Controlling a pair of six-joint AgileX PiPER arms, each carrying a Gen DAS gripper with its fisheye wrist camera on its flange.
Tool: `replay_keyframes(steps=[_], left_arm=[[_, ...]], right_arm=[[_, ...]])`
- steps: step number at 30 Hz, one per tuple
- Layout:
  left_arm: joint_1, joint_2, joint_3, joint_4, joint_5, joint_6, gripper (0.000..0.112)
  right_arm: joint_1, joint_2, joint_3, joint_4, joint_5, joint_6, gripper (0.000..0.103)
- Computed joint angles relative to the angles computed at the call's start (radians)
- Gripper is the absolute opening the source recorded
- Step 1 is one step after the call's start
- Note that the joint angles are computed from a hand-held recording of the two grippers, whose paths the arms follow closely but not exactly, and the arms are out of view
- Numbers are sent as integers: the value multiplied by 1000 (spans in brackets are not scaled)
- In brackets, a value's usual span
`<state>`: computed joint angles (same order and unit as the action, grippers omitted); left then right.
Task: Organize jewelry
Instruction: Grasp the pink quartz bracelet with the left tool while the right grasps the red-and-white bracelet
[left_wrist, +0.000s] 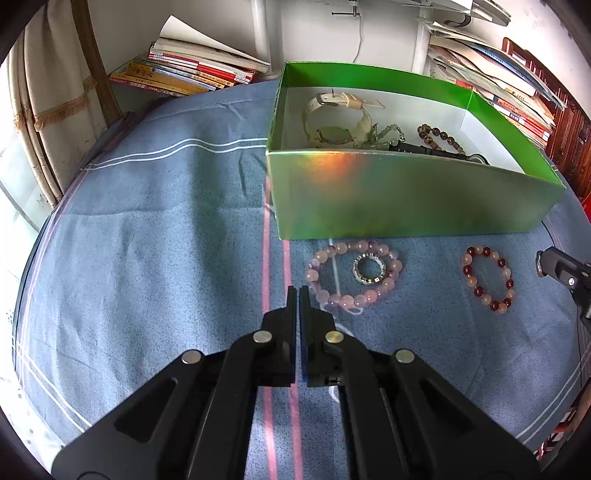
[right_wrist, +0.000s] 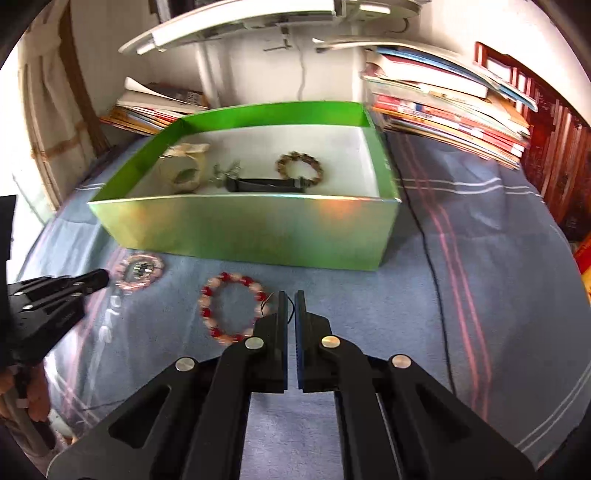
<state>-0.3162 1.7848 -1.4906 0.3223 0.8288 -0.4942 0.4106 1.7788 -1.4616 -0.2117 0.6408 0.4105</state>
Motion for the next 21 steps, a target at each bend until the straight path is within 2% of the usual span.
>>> replay_keyframes(steps=[3, 5, 9, 12, 17, 19, 21], left_arm=[[1, -14, 9, 6, -8, 0, 2], [5, -19, 14, 2, -14, 9, 5], [13, -4, -3, -11, -10, 16, 10], [22, 17, -27, -27, -7, 24, 10], [25, 51, -60, -43, 6, 40, 13], [19, 52, -52, -19, -5, 24, 17], [12, 53, -50, 4, -5, 7, 24]], right_arm=[[-19, 27, -12, 22, 23, -17, 4], [-34, 38, -17, 57, 27, -36, 9], [-47, 24, 3, 93, -6, -56, 10], [-27, 24, -1, 107, -22, -92, 10], [15, 87, -86, 92, 17, -100, 10], [19, 122, -127, 116, 38, -123, 23], [27, 151, -160, 109, 65, -117, 28]])
